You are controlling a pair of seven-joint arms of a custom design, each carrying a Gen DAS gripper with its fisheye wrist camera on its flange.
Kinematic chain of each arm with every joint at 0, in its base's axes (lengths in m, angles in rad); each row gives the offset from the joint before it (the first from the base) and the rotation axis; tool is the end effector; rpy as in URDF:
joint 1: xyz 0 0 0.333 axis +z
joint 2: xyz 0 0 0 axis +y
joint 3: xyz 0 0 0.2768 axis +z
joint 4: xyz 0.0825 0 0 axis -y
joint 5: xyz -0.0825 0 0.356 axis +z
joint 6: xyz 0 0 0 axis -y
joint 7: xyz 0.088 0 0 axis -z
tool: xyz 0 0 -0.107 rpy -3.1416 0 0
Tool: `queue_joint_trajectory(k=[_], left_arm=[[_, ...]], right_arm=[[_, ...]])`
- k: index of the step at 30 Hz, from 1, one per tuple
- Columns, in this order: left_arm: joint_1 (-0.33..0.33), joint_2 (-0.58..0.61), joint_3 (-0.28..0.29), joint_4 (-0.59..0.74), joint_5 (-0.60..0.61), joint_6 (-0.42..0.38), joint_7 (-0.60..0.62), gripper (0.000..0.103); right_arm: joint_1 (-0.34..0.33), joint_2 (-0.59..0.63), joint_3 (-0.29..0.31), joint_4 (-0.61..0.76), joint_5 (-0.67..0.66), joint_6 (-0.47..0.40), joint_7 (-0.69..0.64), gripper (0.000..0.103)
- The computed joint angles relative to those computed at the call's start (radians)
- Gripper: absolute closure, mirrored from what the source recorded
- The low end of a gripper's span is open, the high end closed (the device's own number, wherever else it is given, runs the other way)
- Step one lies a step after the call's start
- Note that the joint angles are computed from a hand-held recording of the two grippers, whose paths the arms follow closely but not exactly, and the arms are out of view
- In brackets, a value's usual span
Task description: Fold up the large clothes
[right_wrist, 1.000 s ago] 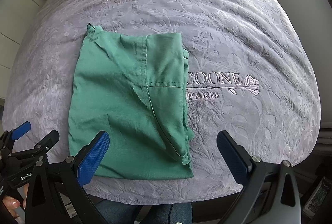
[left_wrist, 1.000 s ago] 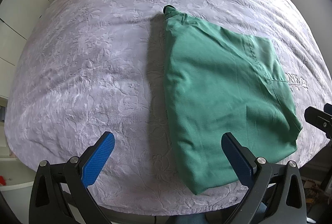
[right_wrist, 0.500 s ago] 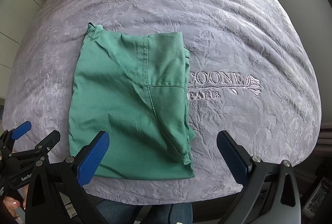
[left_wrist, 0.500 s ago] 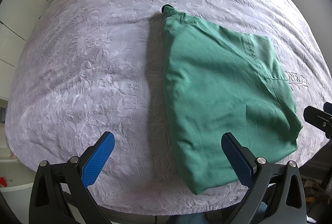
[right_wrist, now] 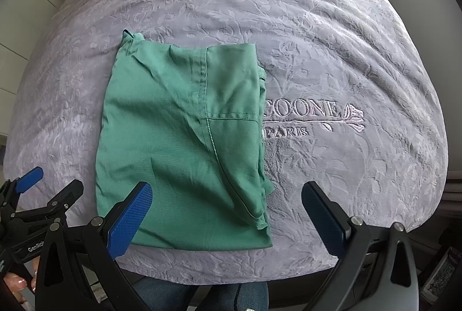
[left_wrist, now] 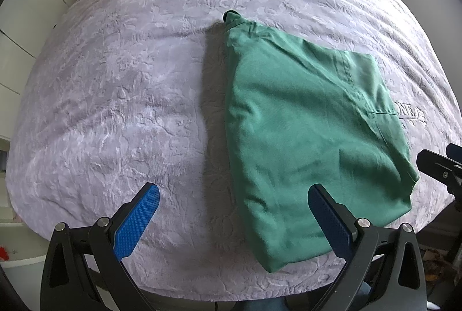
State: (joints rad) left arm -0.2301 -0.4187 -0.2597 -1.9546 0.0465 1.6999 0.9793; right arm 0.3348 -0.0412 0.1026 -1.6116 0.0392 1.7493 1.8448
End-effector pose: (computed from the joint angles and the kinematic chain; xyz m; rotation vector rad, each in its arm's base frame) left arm 0.3666 -0.2138 0.6168 -2.2026 1.9671 -0.1604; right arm 0.4806 0.2298 0.6059 -2.2568 1.9214 -0.0635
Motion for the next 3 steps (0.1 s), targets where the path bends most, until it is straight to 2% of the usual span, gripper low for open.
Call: queue_joint_trajectory(k=[3], left_arm=[[-0.001, 0.009, 0.004, 0.008, -0.007, -0.004, 0.012, 0.0]], right_arm=[[0.0, 0.001, 0.0, 0.001, 0.001, 0.0, -0.001, 0.0]])
